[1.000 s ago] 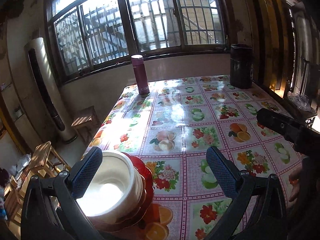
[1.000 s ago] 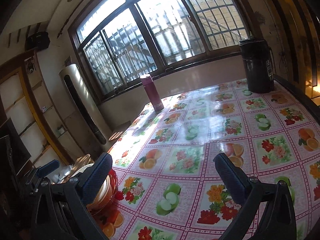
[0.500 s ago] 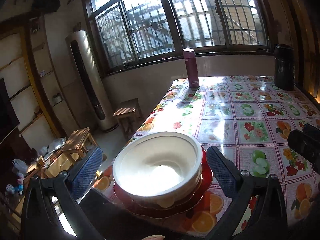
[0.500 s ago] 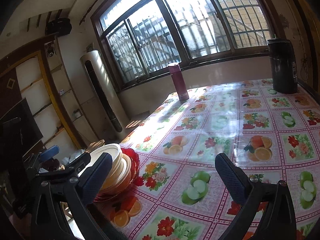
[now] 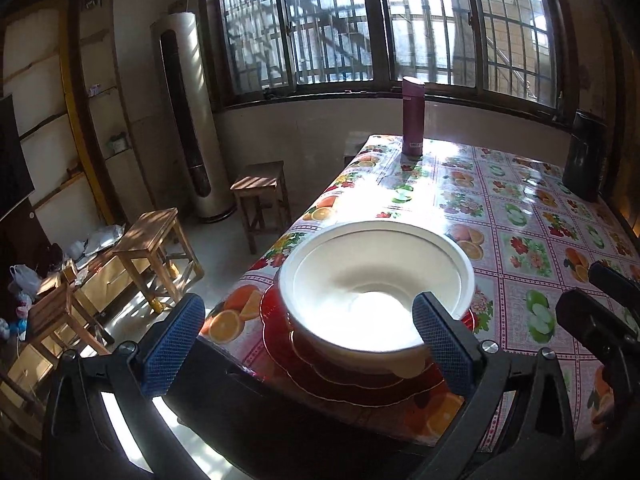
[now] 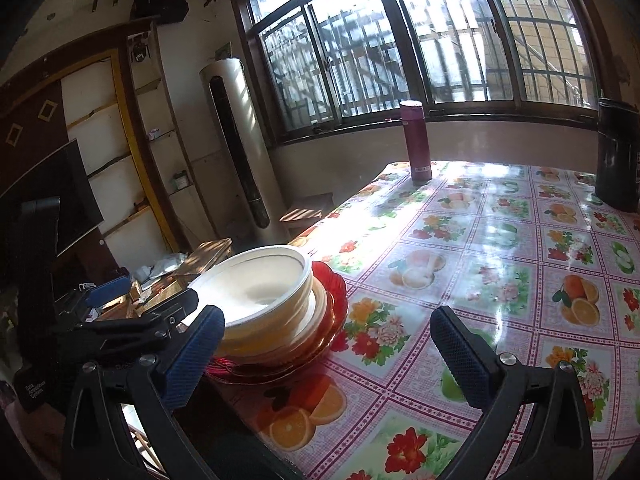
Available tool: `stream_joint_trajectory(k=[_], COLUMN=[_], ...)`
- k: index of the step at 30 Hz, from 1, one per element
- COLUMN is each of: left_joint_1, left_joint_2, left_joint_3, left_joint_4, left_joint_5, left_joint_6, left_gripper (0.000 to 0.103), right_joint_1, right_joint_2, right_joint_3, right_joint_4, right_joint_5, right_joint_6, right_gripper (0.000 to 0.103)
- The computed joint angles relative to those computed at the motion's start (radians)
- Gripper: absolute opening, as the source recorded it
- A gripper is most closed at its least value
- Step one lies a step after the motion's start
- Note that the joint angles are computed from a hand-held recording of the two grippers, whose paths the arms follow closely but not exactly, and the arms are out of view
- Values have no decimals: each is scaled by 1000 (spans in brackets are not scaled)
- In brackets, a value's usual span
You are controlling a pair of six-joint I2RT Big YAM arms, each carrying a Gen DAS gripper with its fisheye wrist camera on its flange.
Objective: Organize plates and bowls
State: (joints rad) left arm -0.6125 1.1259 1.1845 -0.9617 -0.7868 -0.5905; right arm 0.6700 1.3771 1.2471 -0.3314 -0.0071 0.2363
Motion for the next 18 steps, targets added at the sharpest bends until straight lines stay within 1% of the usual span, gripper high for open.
stream_joint_trajectory(k=[8,18], left_joint_1=[22,30], left_joint_2=[-30,-42], left_joint_3=[-26,-45], left_joint_4=[-9,0], left_joint_5=[-1,-8], left_joint_6=[-20,-20], left_gripper=[103,103], right_joint_1=[22,36], right_joint_2=[30,39], right_joint_3=[29,34], right_joint_4=[-32,-35], right_joint_5=[17,25], right_joint_6=[8,9], right_gripper=[103,103])
